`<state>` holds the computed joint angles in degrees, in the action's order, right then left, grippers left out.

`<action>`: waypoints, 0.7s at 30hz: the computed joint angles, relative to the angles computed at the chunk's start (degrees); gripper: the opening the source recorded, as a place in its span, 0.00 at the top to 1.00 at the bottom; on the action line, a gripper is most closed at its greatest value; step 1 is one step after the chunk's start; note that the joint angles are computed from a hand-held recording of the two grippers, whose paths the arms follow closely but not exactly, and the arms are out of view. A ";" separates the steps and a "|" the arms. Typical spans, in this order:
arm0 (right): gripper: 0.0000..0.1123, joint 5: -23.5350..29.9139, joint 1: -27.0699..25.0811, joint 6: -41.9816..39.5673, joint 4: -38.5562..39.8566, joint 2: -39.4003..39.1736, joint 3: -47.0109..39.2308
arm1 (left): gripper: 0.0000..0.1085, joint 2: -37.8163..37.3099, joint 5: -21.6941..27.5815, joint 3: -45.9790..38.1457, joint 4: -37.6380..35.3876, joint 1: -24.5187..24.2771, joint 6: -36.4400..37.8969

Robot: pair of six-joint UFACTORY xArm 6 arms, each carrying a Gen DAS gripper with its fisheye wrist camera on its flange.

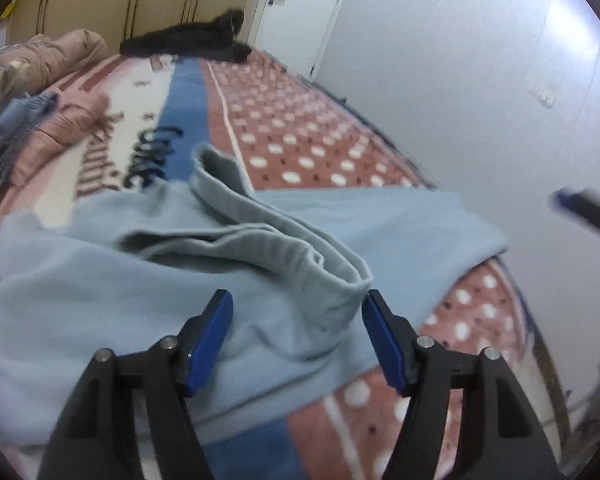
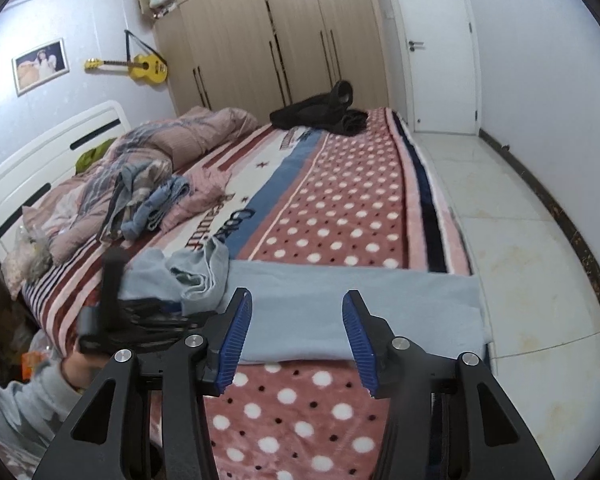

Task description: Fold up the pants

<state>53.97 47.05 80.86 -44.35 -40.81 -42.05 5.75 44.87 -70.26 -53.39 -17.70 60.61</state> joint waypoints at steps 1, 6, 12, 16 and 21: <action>0.62 -1.97 -1.05 -0.71 0.78 1.47 -0.04 | 0.42 -1.03 2.27 -0.05 -1.20 2.08 1.48; 0.48 -18.51 -7.54 -4.25 5.39 13.75 -2.18 | 0.42 -1.08 0.05 -2.14 -2.20 9.08 2.59; 0.35 -28.65 -9.66 -7.96 8.89 30.84 -10.91 | 0.63 6.21 0.48 -7.63 3.75 13.94 -3.48; 0.35 -18.53 -8.10 -5.69 5.60 39.48 -19.72 | 0.71 7.90 2.69 -7.67 4.92 15.04 -2.82; 0.85 -20.24 -8.37 -2.29 6.06 38.33 -16.88 | 0.84 7.06 4.68 -6.23 7.14 15.78 -0.89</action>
<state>33.72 38.68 78.58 -38.30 -2.48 -58.93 12.81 49.55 -76.50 -46.24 -1.92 59.71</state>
